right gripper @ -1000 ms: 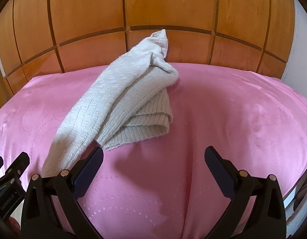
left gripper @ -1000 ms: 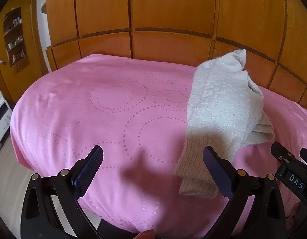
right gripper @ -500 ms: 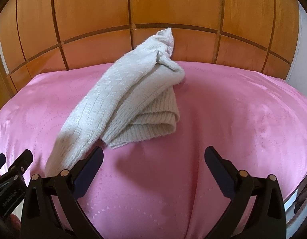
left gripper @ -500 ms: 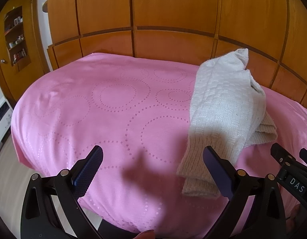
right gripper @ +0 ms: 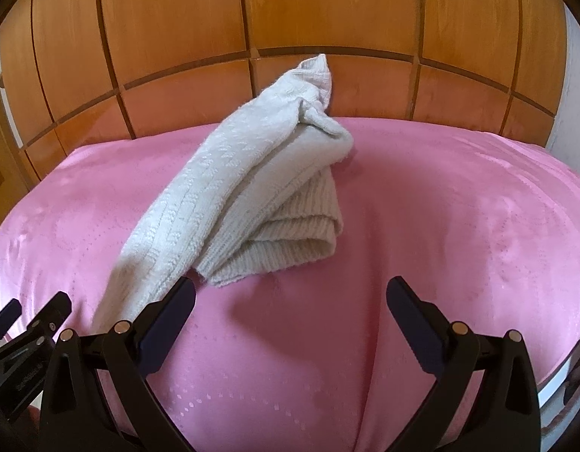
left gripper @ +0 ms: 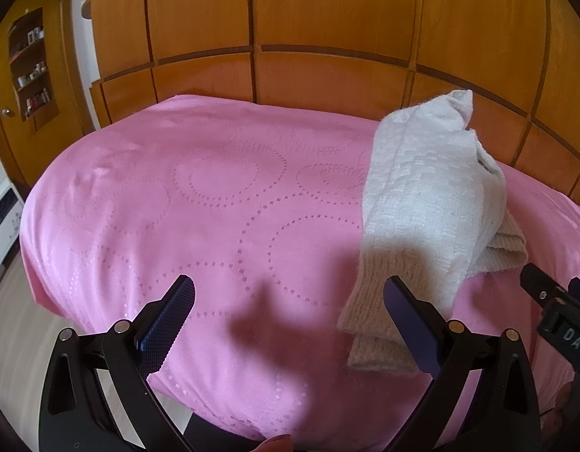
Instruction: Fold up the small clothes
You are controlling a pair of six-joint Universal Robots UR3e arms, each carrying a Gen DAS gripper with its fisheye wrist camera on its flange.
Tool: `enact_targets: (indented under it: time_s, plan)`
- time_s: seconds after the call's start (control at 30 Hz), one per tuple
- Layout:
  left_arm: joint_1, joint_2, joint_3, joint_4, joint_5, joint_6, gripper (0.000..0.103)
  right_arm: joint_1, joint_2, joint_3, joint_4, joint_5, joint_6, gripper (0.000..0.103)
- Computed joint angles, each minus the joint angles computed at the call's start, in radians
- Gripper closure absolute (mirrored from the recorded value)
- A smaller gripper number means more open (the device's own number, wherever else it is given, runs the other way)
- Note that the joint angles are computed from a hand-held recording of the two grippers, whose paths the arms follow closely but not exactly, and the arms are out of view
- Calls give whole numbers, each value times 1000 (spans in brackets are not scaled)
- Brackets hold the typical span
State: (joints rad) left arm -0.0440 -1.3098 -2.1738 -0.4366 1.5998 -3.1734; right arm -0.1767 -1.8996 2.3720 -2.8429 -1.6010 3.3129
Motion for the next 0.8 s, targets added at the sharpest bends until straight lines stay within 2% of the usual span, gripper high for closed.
enact_targets:
  time_s: [0.07, 0.13, 0.33, 0.4, 0.47, 0.5, 0.57, 0.63, 0.73, 0.8]
  plan:
    - [5, -10, 3, 2, -4, 0, 4, -13, -4, -2, -1, 19, -9, 2]
    - [37, -8, 5, -20, -49, 7, 4, -24, 4, -15, 9, 42, -33, 2]
    - [117, 5, -4, -45, -101, 25, 4, 47, 84, -90, 10, -54, -40, 2]
    - [152, 15, 3, -78, -131, 44, 4, -8, 60, -81, 30, 50, -59, 2]
    - [174, 19, 2, -81, -130, 59, 4, -27, 62, -82, 29, 83, -68, 3]
    - [190, 17, 5, -89, -130, 69, 4, -40, 58, -79, 26, 100, -78, 5]
    - [224, 20, 4, -99, -147, 77, 4, -102, 45, -80, 50, 194, -98, 25]
    - [260, 18, 10, -118, -161, 78, 4, -147, 62, -101, 73, 263, -107, 30]
    - [290, 15, 15, -121, -167, 90, 4, -179, 121, -160, 77, 343, -103, 43]
    - [306, 16, 16, -125, -184, 108, 4, -176, 174, -203, 56, 374, -83, 46]
